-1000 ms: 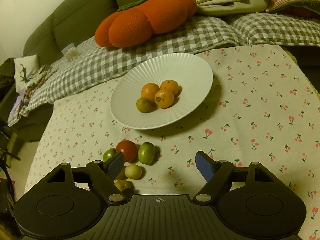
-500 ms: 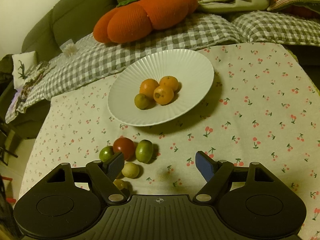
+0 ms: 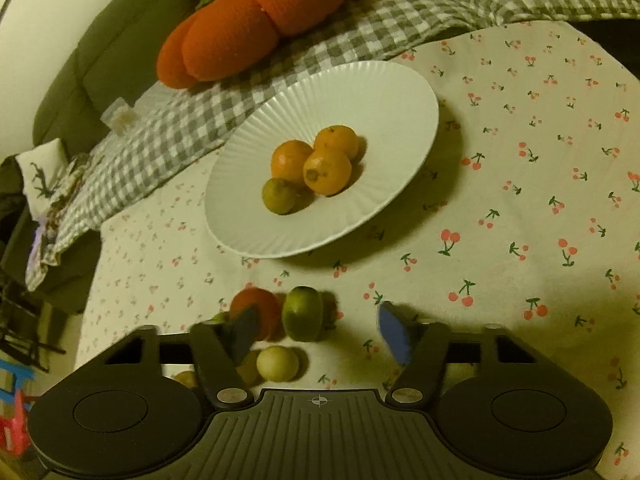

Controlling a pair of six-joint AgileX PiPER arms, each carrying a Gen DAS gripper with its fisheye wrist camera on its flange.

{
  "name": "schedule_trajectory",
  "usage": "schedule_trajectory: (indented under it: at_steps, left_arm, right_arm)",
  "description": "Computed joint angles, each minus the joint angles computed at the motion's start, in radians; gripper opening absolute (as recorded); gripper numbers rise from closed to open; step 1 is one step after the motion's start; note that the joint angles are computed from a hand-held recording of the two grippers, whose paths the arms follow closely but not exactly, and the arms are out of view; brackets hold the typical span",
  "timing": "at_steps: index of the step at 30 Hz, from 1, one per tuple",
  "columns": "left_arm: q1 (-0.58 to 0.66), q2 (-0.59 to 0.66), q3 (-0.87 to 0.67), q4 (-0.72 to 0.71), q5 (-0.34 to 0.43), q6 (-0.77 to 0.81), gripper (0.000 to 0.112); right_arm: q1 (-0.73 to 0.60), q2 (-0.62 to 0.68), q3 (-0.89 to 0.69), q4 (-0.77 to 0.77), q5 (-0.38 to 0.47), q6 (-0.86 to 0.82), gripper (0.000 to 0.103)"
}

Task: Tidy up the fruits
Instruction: 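Grasp another yellow-green fruit with the left tool while the right tool grasps a green lime, then carry the yellow-green fruit with the left tool while the right tool carries the lime to the plate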

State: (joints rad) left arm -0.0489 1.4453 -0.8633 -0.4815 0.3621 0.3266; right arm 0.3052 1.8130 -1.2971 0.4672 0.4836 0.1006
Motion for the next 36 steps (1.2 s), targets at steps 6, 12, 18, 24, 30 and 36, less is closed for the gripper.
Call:
schedule_trajectory:
  at_steps: [6,12,18,24,30,36]
  left_arm:
    - [0.007,0.000,-0.002,-0.025,0.001,0.020,0.025]
    - [0.007,-0.005,0.001,-0.016,-0.004,0.007,0.025]
    - [0.002,-0.012,0.003,0.003,-0.018,-0.014,0.025]
    - [0.006,-0.019,0.010,-0.043,-0.029,0.025,0.025]
    - [0.002,-0.020,0.009,-0.048,-0.038,0.028,0.025]
    - [-0.017,-0.019,0.007,0.001,-0.050,-0.014,0.025]
  right_arm:
    - [0.007,0.024,-0.004,0.007,-0.031,0.007,0.044]
    - [0.022,0.042,-0.015,0.066,-0.041,-0.085,0.028]
    - [0.021,0.023,-0.020,0.032,-0.016,-0.050,0.023]
    - [0.007,-0.009,0.000,0.062,-0.010,-0.059,0.023]
    - [-0.001,-0.040,0.018,0.104,0.000,-0.089,0.023]
    - [-0.004,-0.076,0.036,0.125,0.004,-0.118,0.023]
